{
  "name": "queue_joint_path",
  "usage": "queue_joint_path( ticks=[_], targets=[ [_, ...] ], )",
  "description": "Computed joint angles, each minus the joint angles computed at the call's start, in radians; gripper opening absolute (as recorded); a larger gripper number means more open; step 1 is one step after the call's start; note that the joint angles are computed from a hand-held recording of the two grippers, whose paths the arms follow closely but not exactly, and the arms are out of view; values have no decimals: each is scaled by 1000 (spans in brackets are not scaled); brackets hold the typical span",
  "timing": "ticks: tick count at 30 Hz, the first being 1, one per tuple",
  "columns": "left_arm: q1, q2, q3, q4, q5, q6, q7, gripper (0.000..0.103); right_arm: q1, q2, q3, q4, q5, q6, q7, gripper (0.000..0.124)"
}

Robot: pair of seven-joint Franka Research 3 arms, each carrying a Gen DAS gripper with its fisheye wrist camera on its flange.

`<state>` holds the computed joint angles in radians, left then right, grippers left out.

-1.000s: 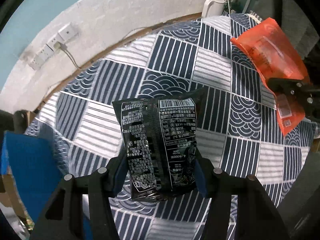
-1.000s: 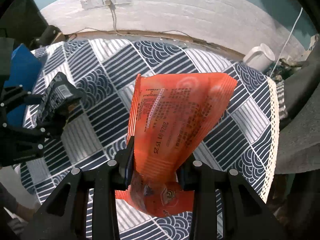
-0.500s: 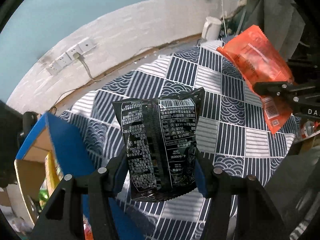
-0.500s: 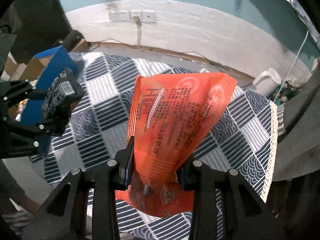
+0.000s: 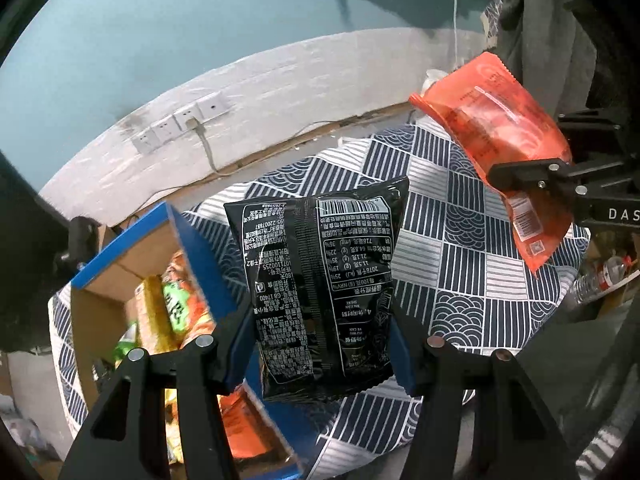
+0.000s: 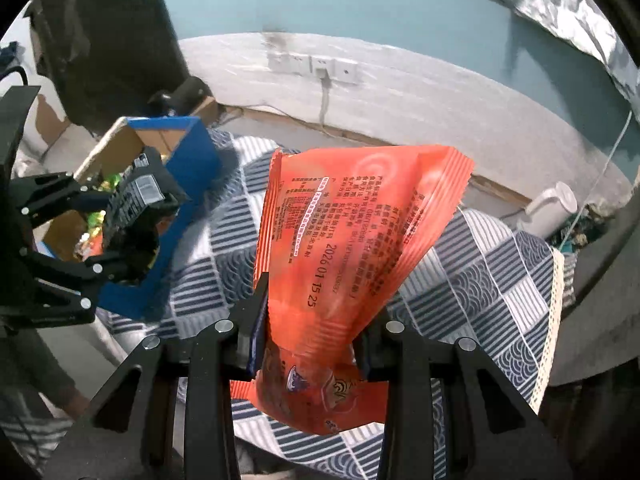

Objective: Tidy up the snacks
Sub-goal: 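Carry the black bag with the left tool while the right carries the red bag to the box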

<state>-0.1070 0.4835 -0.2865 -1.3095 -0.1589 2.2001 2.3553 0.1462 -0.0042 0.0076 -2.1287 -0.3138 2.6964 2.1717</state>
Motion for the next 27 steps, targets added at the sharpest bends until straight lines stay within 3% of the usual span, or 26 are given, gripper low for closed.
queue_joint_path(
  ticks=[7,27],
  targets=[
    [34,-29,12,-30,-14,55,3,59,33,54,8,88,31,-5,-49,33],
    [108,111,58,180,26,2,-115,59,135,336,-12,482,252,-100,-282,33]
  ],
)
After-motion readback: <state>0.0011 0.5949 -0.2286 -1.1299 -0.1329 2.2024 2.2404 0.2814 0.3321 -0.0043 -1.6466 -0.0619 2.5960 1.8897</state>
